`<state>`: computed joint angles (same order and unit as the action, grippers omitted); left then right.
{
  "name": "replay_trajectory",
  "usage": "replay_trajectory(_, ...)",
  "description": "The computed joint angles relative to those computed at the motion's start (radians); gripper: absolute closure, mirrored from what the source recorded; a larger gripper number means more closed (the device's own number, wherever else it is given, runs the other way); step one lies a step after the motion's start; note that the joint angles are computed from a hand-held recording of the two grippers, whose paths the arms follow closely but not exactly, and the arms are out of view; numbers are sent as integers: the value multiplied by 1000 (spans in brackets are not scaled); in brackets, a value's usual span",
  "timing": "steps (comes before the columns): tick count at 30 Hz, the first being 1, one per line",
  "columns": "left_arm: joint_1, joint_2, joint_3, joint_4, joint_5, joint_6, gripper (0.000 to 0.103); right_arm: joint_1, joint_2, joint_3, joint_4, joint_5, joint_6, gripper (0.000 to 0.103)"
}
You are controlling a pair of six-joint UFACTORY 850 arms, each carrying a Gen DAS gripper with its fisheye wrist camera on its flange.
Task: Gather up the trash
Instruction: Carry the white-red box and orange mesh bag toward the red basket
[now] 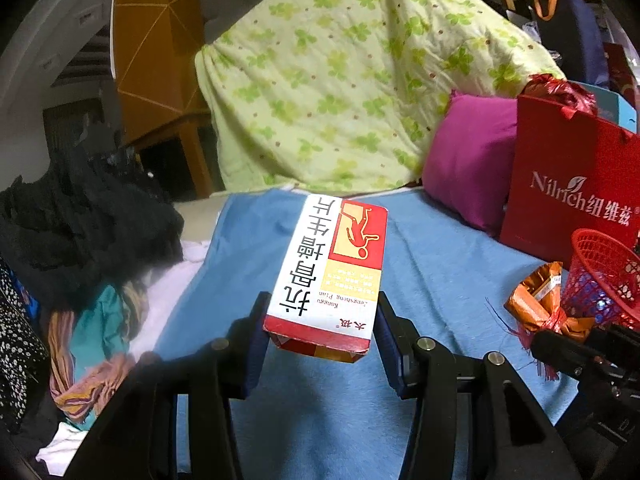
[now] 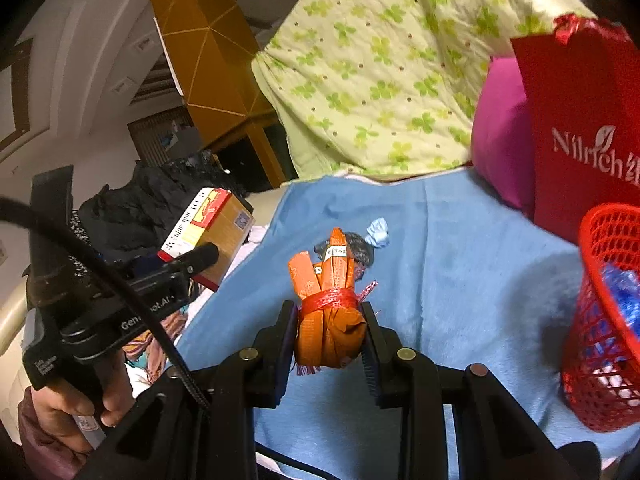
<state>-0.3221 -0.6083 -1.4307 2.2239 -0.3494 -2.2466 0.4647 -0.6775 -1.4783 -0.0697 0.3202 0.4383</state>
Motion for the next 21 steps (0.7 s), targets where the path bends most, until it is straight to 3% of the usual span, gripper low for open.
replay_trajectory(21, -38, 118, 129, 129, -42, -81, 52, 18, 146, 153, 189, 104, -204, 71)
